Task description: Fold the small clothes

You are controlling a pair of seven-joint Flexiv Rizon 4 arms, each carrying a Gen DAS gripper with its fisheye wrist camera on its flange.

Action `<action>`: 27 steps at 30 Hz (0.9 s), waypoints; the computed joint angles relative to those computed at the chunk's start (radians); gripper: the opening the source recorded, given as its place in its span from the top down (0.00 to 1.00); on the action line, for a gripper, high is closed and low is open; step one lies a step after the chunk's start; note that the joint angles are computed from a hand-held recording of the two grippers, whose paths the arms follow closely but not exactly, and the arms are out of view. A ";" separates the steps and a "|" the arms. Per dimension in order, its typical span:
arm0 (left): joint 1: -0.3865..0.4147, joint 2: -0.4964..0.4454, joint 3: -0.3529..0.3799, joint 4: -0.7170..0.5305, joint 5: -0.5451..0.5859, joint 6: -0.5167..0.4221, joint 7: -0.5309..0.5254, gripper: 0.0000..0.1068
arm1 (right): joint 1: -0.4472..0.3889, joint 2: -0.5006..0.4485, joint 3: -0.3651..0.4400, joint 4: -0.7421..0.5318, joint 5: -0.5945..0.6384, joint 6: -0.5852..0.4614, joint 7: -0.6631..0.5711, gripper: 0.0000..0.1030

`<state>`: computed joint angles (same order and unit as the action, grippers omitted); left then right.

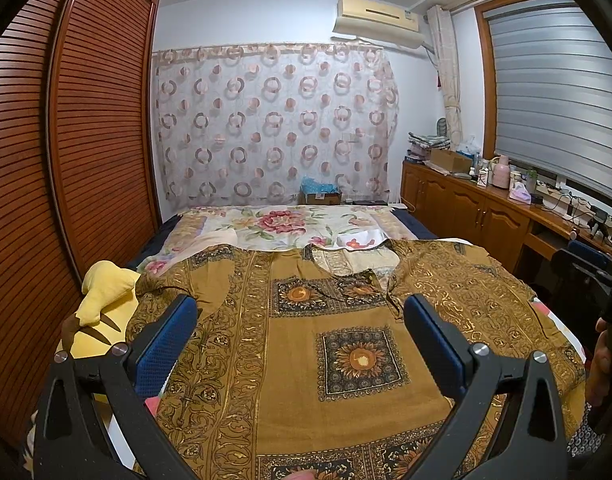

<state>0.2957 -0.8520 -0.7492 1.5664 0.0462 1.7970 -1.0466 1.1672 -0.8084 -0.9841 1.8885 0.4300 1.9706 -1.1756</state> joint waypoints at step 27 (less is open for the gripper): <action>0.010 0.019 -0.014 0.001 -0.003 -0.006 0.008 0.04 | -0.007 -0.005 0.008 -0.008 0.017 0.010 -0.011 0.00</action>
